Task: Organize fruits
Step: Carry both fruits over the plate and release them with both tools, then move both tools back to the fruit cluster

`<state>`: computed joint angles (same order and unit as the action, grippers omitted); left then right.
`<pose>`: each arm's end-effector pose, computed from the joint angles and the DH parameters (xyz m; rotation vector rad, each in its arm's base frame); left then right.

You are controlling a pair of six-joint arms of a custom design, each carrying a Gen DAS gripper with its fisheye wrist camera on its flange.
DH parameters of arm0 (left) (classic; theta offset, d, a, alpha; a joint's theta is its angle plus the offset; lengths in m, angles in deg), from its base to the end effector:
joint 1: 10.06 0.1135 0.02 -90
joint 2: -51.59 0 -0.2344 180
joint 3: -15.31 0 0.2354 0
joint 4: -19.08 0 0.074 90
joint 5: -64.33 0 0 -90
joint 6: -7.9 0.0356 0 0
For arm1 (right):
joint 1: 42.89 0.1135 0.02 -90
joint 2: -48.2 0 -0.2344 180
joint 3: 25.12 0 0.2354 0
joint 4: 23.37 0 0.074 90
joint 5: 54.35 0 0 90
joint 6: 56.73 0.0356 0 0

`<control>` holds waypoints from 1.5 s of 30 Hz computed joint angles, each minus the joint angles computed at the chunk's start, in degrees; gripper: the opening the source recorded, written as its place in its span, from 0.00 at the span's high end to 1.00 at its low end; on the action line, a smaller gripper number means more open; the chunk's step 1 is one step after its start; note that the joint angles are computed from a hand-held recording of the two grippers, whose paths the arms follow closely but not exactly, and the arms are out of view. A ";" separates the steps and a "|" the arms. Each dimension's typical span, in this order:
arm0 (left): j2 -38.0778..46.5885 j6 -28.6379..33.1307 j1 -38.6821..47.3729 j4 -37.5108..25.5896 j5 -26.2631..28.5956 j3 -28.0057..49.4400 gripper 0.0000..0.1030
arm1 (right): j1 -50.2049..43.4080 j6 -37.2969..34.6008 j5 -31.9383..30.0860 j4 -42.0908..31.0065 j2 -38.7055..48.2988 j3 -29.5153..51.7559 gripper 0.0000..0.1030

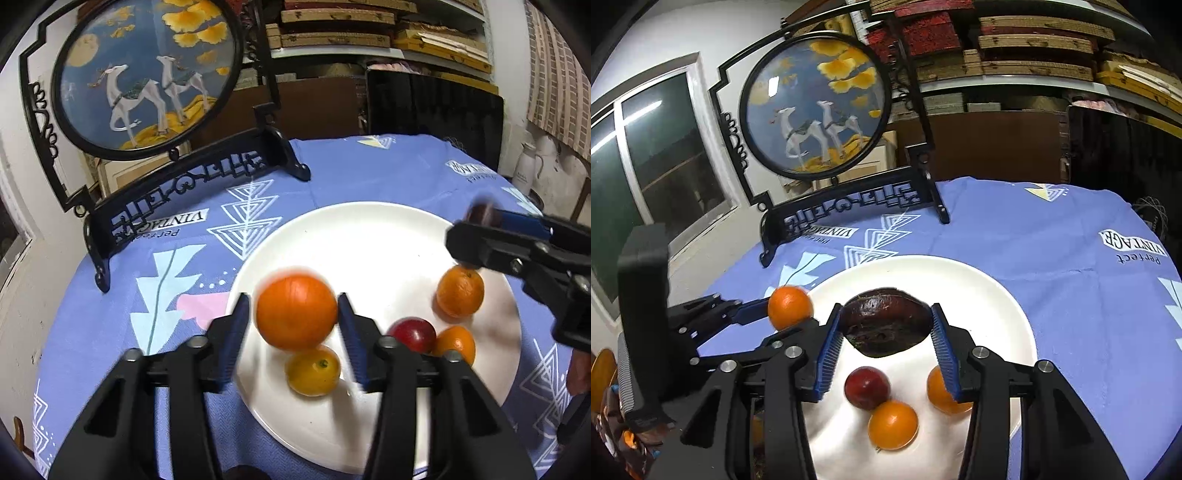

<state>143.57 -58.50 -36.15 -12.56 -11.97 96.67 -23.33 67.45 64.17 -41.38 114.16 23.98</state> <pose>0.3015 -0.1570 0.2314 1.0762 2.0336 -0.2980 0.2282 0.0631 0.1991 0.5381 2.0269 0.0192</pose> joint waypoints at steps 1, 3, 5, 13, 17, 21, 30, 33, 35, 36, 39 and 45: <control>-0.25 -0.21 0.26 0.64 0.07 -0.23 0.38 | -0.27 0.50 -0.10 0.49 -0.53 -0.71 0.34; -0.83 -0.08 0.70 0.93 0.71 -0.58 0.37 | -0.88 1.78 0.16 1.16 -2.18 -2.29 0.34; -1.08 -0.12 1.21 0.57 1.67 -0.54 0.36 | -1.38 2.20 0.12 1.12 -3.26 -3.06 0.34; -2.78 -0.71 4.03 -0.49 4.67 0.25 0.31 | 1.04 2.89 -1.34 -0.79 -5.52 -2.62 0.33; -7.99 0.41 7.78 -1.27 9.35 -2.98 0.23 | 12.59 6.58 5.73 -9.35 -10.12 -2.47 0.33; -13.32 4.17 12.82 -4.59 14.43 -7.33 0.21 | 29.63 18.41 13.95 -24.05 -4.85 1.11 0.33; -20.91 13.92 27.02 -13.60 22.98 -11.54 0.21 | 48.08 34.42 13.76 -28.42 15.66 8.43 0.33; -22.58 17.98 32.25 -16.70 26.05 -11.98 0.17 | 48.63 35.93 12.86 -27.48 18.78 9.75 0.33; -22.69 21.29 35.72 -19.44 27.99 -11.60 0.16 | 48.58 36.68 12.25 -27.05 20.05 10.32 0.33; -22.68 22.60 36.86 -20.44 28.48 -11.57 0.16 | 48.84 37.13 12.15 -26.97 20.56 10.46 0.33; -22.73 26.70 39.40 -23.14 29.41 -12.12 0.16 | 48.53 37.49 11.38 -26.59 21.59 10.78 0.33; -24.55 36.78 41.19 -30.33 29.47 -14.74 0.15 | 44.95 33.11 9.64 -24.84 23.31 12.20 0.42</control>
